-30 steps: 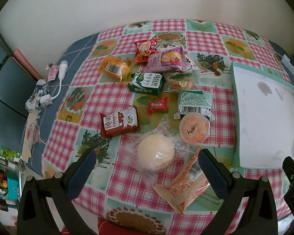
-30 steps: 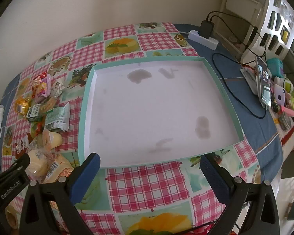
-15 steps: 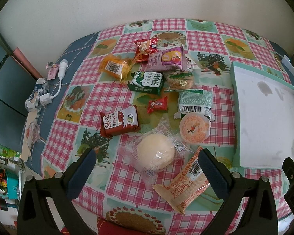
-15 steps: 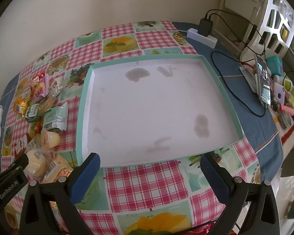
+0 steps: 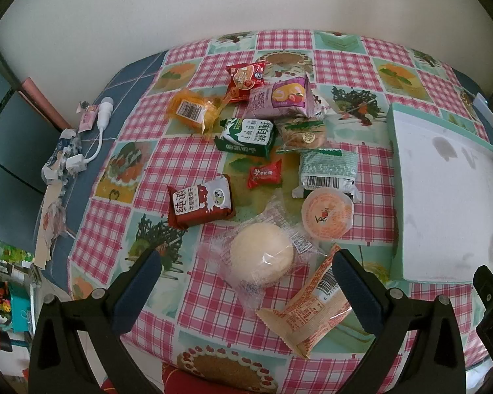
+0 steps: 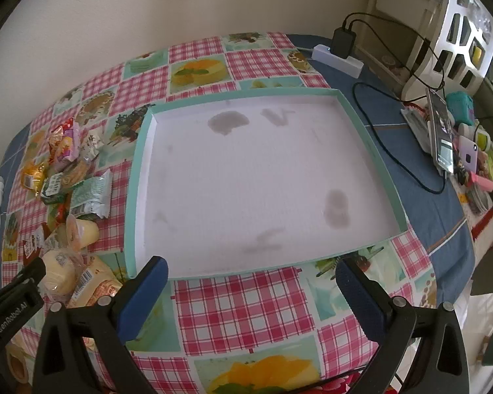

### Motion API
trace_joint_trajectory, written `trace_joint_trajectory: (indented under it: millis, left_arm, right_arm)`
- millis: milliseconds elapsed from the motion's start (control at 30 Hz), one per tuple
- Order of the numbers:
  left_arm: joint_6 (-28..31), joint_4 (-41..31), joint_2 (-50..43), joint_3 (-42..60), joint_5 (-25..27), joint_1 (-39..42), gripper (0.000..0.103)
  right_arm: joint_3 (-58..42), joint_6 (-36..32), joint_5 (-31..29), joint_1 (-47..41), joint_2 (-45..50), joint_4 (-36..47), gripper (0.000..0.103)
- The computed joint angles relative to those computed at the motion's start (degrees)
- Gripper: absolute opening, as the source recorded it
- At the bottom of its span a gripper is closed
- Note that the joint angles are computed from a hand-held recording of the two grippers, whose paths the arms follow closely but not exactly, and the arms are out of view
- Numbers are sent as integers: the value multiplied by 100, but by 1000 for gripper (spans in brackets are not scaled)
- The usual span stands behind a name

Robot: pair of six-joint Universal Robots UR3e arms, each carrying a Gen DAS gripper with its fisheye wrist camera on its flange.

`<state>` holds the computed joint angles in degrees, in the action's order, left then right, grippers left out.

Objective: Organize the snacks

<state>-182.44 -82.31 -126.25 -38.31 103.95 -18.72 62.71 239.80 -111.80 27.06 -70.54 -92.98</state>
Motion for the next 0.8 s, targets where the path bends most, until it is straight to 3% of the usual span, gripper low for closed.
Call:
trace_joint_trajectory:
  millis: [400, 633, 800]
  left_arm:
    - [-5, -378, -206, 410, -180, 91, 103]
    - [-120, -953, -429, 923, -804, 550, 103]
    - [141, -1211, -643, 1252, -948, 816, 103]
  right_arm:
    - [-285, -97, 48, -5, 174, 208, 103]
    - [-424, -355, 498, -55, 369, -117, 103]
    - [-1274, -567, 729, 54, 1008, -21, 103]
